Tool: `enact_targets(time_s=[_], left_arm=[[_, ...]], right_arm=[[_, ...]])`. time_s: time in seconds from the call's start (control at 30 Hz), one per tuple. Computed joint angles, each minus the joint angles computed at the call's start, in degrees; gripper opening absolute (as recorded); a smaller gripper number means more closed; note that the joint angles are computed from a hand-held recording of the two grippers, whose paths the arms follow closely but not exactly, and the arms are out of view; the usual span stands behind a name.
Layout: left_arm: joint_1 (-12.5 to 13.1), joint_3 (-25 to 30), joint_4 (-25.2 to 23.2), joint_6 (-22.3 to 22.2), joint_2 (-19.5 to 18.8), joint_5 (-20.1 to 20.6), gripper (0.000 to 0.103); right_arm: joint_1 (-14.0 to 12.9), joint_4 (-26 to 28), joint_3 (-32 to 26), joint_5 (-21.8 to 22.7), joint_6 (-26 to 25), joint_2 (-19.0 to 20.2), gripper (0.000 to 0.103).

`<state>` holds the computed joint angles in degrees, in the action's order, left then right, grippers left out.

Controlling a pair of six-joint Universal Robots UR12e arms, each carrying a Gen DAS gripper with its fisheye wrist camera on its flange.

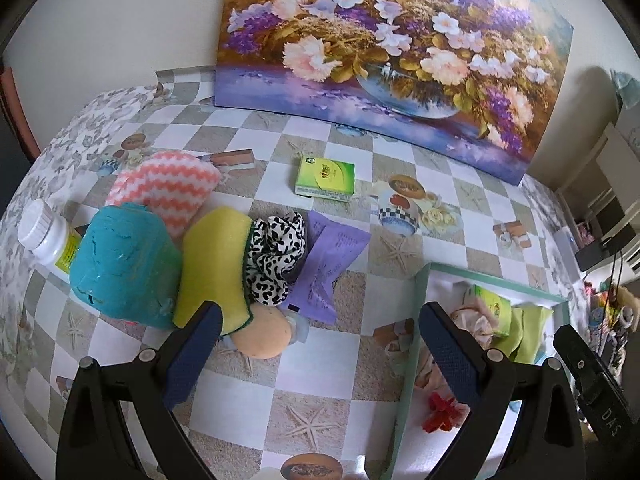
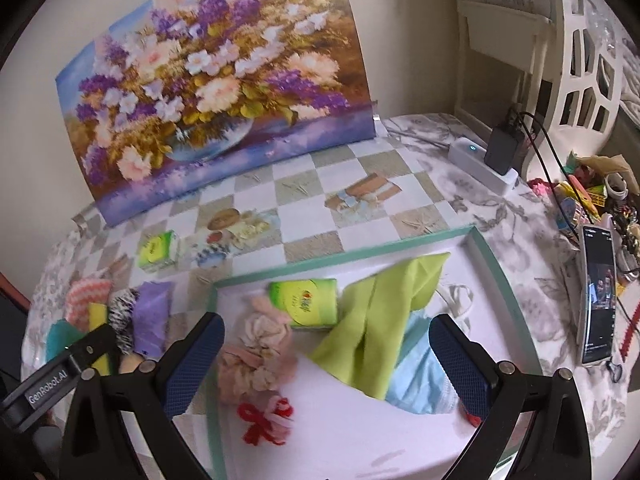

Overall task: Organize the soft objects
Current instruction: 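Move both open grippers back from the tray toward the pile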

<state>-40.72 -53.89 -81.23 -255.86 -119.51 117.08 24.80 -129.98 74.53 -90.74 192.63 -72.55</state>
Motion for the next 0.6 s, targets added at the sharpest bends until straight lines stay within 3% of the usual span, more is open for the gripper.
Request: enact_targets(time_s=[0.2,0.4,0.6], left_arm=[[-0.34,0.01,-1.68,-0.27,0.93,2.60,0.099],[-0.15,-2.67,-1.12,-0.16,3.42,3.74,0.099],[0.88,-8.23,0.74,-2.01,7.55,1.62,0.099]], right_arm=[[0.82,-3.66,-0.14,-0.46,-0.08,-0.06,0.103],[1.46,-3.63,-1.46,4.76,-1.41,0.73,0.103],[2.69,-2.04,-3.07,9.25,-5.37,1.88,0.103]])
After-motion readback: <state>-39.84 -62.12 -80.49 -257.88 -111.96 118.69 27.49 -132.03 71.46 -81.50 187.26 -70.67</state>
